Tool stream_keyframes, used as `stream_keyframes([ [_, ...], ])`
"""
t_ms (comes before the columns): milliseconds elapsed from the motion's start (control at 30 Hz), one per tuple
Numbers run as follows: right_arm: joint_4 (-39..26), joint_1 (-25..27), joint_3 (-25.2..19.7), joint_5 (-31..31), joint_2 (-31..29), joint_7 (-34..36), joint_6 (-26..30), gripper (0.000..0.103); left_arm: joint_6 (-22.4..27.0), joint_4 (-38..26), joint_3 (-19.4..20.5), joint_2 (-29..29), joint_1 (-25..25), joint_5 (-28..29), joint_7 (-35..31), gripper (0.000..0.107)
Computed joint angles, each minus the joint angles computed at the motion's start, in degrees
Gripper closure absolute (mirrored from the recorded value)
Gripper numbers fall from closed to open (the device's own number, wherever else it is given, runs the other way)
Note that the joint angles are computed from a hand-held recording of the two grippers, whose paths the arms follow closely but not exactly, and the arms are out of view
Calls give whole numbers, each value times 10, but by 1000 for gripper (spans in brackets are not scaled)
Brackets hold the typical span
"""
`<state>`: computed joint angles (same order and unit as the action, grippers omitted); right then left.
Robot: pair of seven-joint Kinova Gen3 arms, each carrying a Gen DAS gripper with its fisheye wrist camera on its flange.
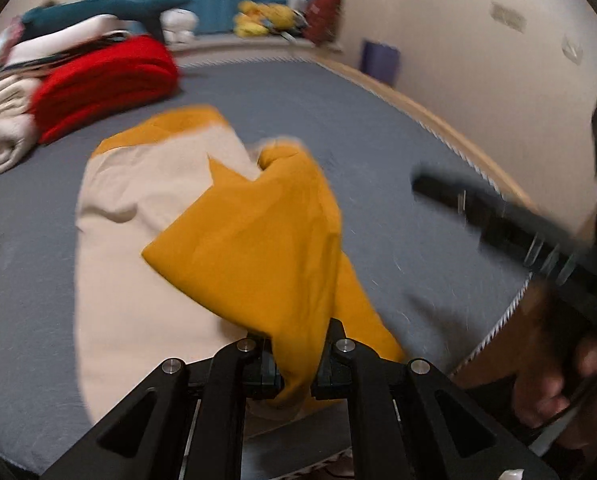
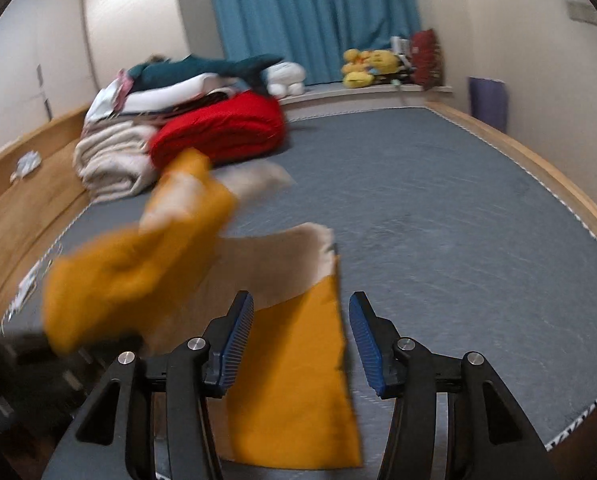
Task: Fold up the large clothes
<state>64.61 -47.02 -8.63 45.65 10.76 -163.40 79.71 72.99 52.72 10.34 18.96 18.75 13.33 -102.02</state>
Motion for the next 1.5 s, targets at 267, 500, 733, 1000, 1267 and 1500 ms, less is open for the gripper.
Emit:
stream_keyframes([
  [267, 43, 33, -13, 11, -42, -71, -8, 52, 129, -69, -4, 74, 34, 7, 0, 85],
  [500, 21, 40, -16, -18, -22, -26, -25, 51, 197, -32, 20, 10, -147, 170, -114, 53],
  [733, 9, 127, -70, -170, 11, 64, -102, 48, 195, -19, -29, -12, -222, 191, -134, 52],
  [1000, -39, 58, 17, -245, 60, 136, -29, 48, 137, 27, -42, -5, -218, 156, -47, 52],
  [1267, -16, 33, 23, -208, 44, 110, -5, 97, 137, 14, -35, 22, -199, 119, -16, 52],
  [1500, 44, 15, 18, -140, -27, 0, -44, 102, 145, 7, -30, 32, -201, 116, -11, 52],
])
